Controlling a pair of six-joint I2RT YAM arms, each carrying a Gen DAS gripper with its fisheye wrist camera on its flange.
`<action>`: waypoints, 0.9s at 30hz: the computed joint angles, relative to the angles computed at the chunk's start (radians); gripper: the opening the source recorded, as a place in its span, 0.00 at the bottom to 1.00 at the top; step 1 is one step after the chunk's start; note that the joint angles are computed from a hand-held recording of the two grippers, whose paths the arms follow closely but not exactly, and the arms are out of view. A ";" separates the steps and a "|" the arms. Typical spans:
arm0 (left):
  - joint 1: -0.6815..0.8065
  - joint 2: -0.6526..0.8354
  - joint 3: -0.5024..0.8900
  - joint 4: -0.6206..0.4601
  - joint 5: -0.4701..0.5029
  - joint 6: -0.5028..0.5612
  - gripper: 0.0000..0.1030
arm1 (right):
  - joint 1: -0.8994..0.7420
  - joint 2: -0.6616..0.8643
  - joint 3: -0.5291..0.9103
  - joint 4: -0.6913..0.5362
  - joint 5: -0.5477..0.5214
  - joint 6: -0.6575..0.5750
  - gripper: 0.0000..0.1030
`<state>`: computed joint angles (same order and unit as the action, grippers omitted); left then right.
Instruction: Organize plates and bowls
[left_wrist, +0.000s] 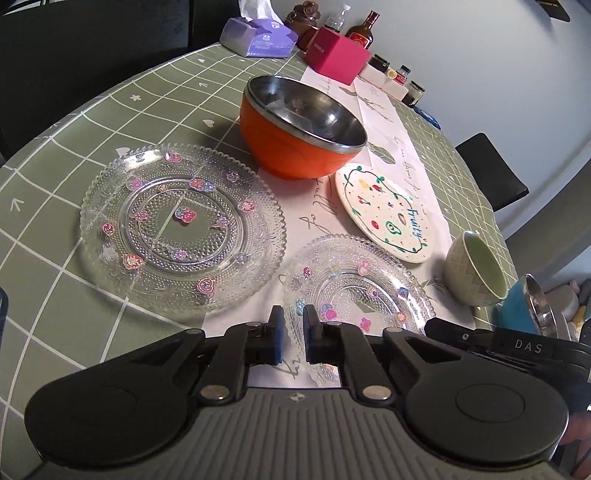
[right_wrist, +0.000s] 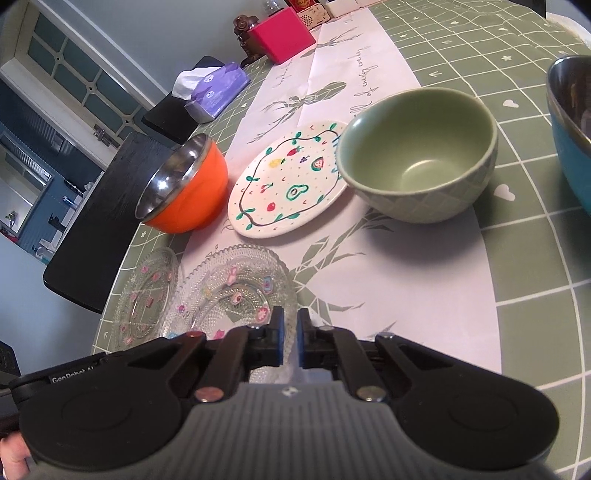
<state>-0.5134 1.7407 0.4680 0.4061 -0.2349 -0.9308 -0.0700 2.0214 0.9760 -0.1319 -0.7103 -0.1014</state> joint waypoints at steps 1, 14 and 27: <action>-0.004 -0.009 -0.004 -0.001 0.000 -0.001 0.11 | -0.005 -0.010 -0.006 -0.006 -0.001 -0.006 0.04; -0.188 -0.146 -0.030 -0.114 -0.068 -0.078 0.10 | -0.163 -0.218 -0.137 -0.197 -0.021 -0.208 0.04; -0.363 -0.176 -0.142 -0.093 -0.170 -0.237 0.10 | -0.256 -0.305 -0.286 -0.252 -0.034 -0.385 0.04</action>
